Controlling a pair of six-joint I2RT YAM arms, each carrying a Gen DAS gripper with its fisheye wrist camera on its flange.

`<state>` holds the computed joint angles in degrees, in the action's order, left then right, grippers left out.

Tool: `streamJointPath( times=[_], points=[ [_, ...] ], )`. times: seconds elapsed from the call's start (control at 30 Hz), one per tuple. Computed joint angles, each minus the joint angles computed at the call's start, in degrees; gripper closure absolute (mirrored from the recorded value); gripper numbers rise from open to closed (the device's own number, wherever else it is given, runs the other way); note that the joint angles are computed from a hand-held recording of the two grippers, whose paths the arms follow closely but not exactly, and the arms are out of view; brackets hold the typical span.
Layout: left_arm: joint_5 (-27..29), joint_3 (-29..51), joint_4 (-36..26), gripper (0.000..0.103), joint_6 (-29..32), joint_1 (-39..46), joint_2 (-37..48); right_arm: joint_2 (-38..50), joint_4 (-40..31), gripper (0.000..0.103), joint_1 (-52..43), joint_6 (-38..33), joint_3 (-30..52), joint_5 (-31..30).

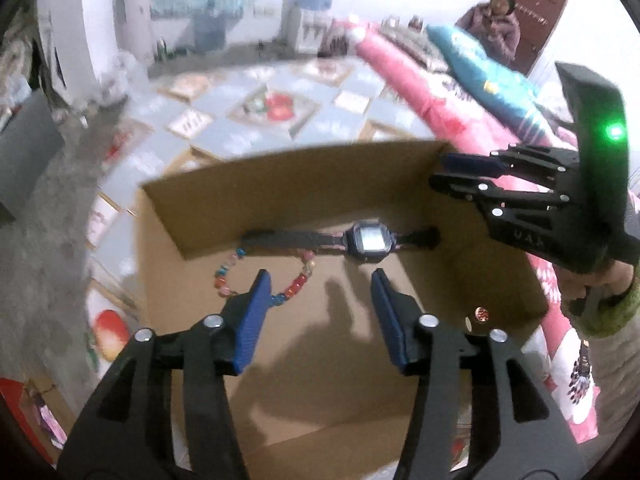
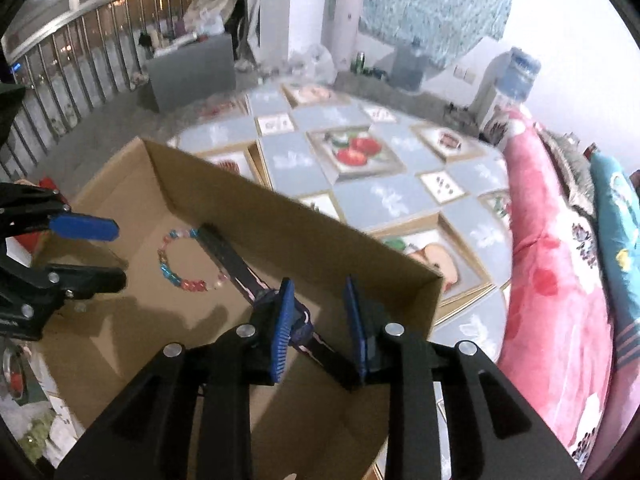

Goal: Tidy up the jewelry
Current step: 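Carry the smartwatch into the box with both tools and open them, then move the left tool toward the small gold earring beside the box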

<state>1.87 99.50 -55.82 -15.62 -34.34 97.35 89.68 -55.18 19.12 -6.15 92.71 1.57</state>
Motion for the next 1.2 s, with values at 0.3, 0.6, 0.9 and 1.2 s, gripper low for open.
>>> streamJointPath(
  times=[0.3, 0.6, 0.9, 1.2],
  points=[
    [-14.4, -16.4, 3.9, 0.025, -1.9, -7.5, -24.9, -25.2, 0.0, 0.023, 3.3, 11.0, -13.4, -2.6],
    [-30.9, -36.0, -0.6, 0.018, -16.3, -24.2, -39.2, -45.4, -6.1, 0.011, 32.0, 38.3, -36.5, 18.8],
    [-26.7, -47.8, 5.0, 0.018, -23.1, -24.1, -31.9, -36.6, -6.9, 0.011, 44.4, 58.6, -48.3, 27.3],
    [-24.2, -50.2, 7.0, 0.016, -21.2, -18.6, -29.7, -37.3, -4.9, 0.006, 40.8, 57.7, -51.8, 23.9]
  ],
)
